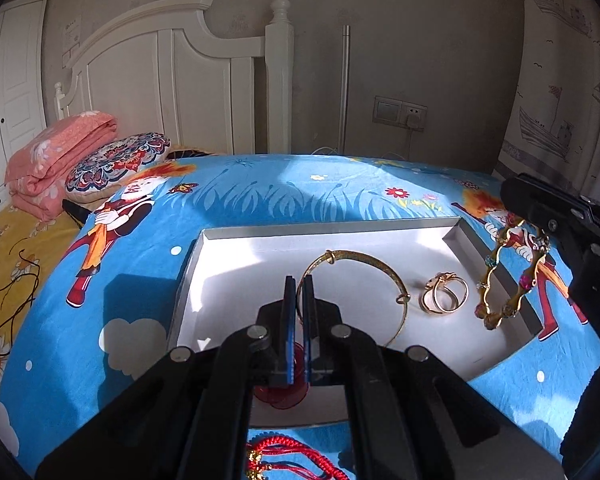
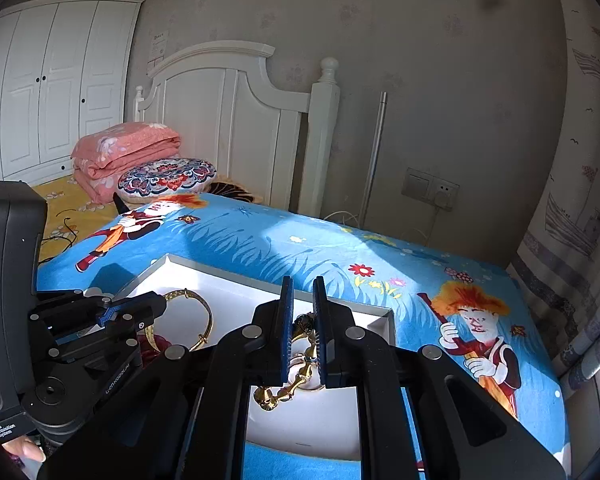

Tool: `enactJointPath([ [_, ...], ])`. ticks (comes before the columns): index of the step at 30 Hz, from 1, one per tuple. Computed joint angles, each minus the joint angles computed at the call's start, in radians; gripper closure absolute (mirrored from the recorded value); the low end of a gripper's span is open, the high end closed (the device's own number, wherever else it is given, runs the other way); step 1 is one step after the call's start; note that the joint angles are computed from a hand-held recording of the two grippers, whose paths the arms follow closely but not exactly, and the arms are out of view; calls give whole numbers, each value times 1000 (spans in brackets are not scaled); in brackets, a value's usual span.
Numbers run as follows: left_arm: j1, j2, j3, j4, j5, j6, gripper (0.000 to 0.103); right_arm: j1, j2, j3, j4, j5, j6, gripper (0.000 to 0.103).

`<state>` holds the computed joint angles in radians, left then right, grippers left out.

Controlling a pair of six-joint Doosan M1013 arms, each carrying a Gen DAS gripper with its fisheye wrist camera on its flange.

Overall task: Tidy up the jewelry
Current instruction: 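Carry the bangle with the left gripper while the right gripper carries the jeweled bracelet over the tray, then open the left gripper releasing the bangle in the tray while the right gripper releases the bracelet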

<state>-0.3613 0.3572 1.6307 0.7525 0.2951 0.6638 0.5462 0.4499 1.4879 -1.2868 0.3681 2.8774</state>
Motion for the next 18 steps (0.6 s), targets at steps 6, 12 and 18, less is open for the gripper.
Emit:
enactJointPath([
  [6,16,43,-69,-155,57,132,100,-16,53,-71,192,10,-191,92],
  [12,22,84,-131,-210,128,175,99,-27,96,-118,336,33,-316,92],
  [18,27,107,-155,-243,170,177,93,-51,114,-138,584,46,-489,78],
])
